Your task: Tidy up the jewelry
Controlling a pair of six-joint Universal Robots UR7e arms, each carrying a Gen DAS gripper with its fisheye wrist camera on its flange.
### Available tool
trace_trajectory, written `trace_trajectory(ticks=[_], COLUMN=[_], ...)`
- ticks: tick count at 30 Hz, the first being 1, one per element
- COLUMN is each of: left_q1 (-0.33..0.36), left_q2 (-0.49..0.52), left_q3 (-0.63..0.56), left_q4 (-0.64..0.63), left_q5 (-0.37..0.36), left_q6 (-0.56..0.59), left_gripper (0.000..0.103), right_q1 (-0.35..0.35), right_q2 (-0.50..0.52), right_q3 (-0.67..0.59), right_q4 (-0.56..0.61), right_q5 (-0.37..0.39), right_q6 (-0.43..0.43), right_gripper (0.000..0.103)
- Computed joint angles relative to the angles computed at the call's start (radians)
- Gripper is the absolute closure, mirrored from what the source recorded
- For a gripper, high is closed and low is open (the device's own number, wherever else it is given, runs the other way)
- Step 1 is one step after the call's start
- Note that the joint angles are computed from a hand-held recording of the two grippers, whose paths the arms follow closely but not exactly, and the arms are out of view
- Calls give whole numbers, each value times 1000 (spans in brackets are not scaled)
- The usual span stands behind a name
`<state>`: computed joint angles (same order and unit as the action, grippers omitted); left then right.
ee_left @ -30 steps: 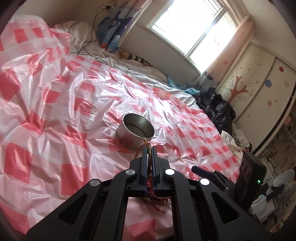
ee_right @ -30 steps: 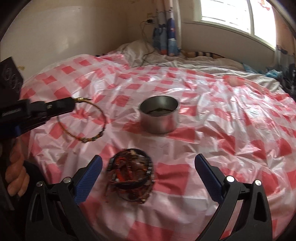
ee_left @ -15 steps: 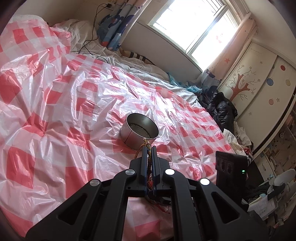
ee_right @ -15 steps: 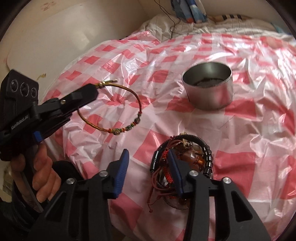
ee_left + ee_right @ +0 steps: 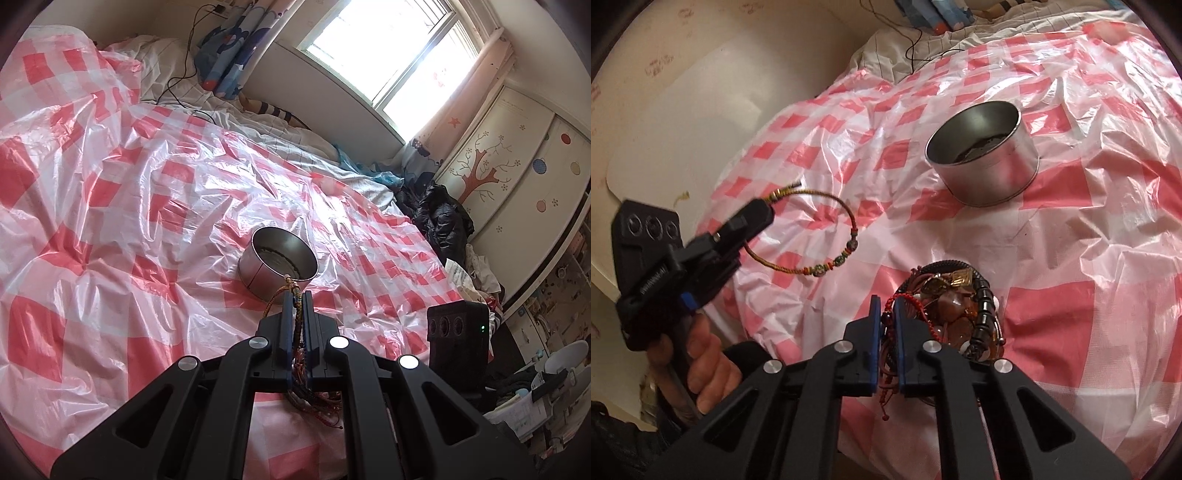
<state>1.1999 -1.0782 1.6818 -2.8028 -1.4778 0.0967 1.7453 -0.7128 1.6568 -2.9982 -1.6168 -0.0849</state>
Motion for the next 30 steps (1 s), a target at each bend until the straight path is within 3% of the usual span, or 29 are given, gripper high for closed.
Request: trace_trajectory(ticks=[3,5,7,10,12,14,16,21,25,26,29,30], left_q1=[0,1,1,0,0,0,0,4,28,31,18,9], left_q2=[-1,-1,-2,-1,-1,-1,-1,1,16,23,45,53], left_q3=[2,3,3,3,3,4,3,-3,-46,-58,-78,-80], left_q4=[-2,-4,-4,-4,-5,-5,-4,12,97,124,172,174], left_q5=[2,2,2,3,2,3,3,-2,-35,-25,56,96], left_q6=[0,0,1,1,0,0,0,-11,-66,-75,-54,-40], left_gripper=[99,99,99,99,99,99,99,99,99,97,86,79], right_q1=[0,18,33,40,33,25,10,-11,-15,-7,20,35], right_q2=[-1,12,25,32,28,22,10,-10,-15,-12,1,10], right_q3=[-8,-30,-41,-39,-32,-28,-14,11,-1,-8,-19,-25], right_q4=[23,54,58,40,34,34,22,-25,13,23,25,17], right_q5=[4,-61,-118,-150,-140,-128,-80,21,22,-4,-64,-110], right_q6=[5,-1,-13,-35,-25,-13,7,31,69,67,17,-8], right_gripper=[94,93,81,78,82,94,100,102,101,99,55,54])
